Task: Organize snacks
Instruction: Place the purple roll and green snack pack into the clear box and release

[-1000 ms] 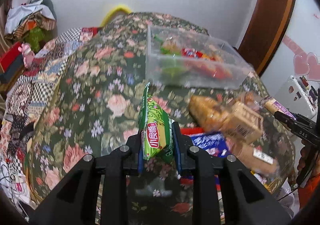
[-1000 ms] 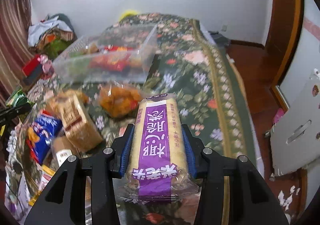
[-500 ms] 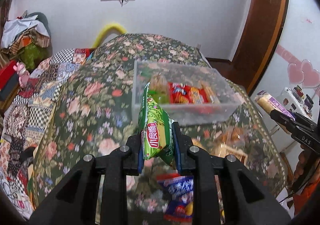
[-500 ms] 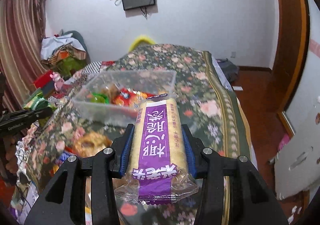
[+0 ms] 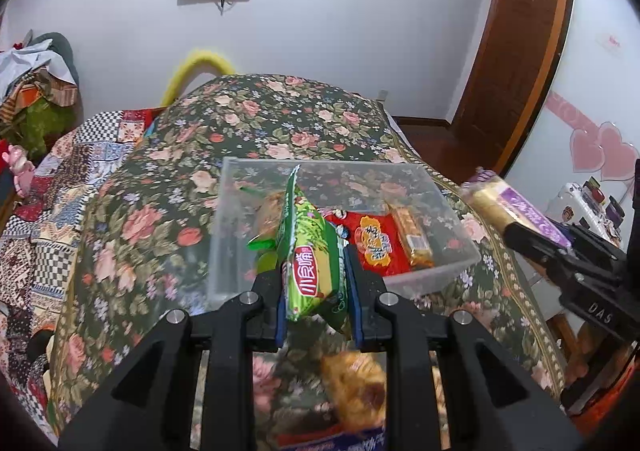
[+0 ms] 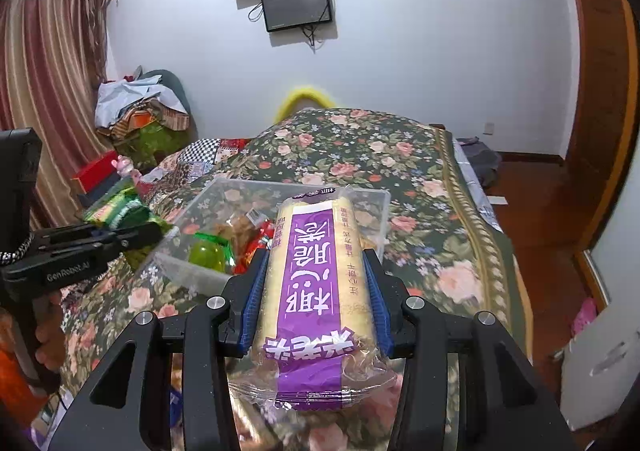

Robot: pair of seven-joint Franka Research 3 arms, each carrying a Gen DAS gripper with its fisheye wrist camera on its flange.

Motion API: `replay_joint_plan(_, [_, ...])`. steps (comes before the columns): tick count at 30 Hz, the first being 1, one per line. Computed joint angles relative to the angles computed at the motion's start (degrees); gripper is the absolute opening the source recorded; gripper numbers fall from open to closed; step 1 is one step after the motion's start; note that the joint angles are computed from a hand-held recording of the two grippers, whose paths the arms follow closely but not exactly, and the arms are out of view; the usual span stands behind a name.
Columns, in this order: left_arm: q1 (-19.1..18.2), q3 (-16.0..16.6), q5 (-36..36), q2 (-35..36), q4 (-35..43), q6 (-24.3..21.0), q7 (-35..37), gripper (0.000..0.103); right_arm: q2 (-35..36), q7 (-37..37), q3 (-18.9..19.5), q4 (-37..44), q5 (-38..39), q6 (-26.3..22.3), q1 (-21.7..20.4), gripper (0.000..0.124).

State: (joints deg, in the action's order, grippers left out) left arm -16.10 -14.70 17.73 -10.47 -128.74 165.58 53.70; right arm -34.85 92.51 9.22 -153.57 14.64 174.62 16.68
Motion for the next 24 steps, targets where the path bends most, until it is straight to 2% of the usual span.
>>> replay_joint_plan(5, [-1.5,0.8,-4.4,5.3,4.5,-0.6,4.2,0.023,5.4,-1.0,-0.3,3.5,-0.5,0.9,0.2,0.042])
replay_joint_plan(10, [-1.7,0.3,-6.8,10.3,8.7,-1.9,7.7,0.023,10.3,-1.9,-0.8,6.6,-0.7,0.4,0.4,0.042])
replay_joint_plan(15, [-1.9,-0.2,-3.8,15.1,13.6,-4.9,7.3,0.023,14.7,-2.7,-1.2,9.8,-1.0,-1.7,0.3,0.042])
replay_joint_plan(21, [-2.3,0.1,-2.1,16.5,15.3,-6.9,4.6,0.025,16.5,-4.0,-2.2,11.1,-0.9,-3.7,0.9,0.042])
replay_joint_plan(24, [-1.9,-0.1,-3.0,16.1,14.9,-7.3,4.5,0.029,15.4,-2.2,-0.3,10.2,-3.2,-4.7,-1.1,0.043])
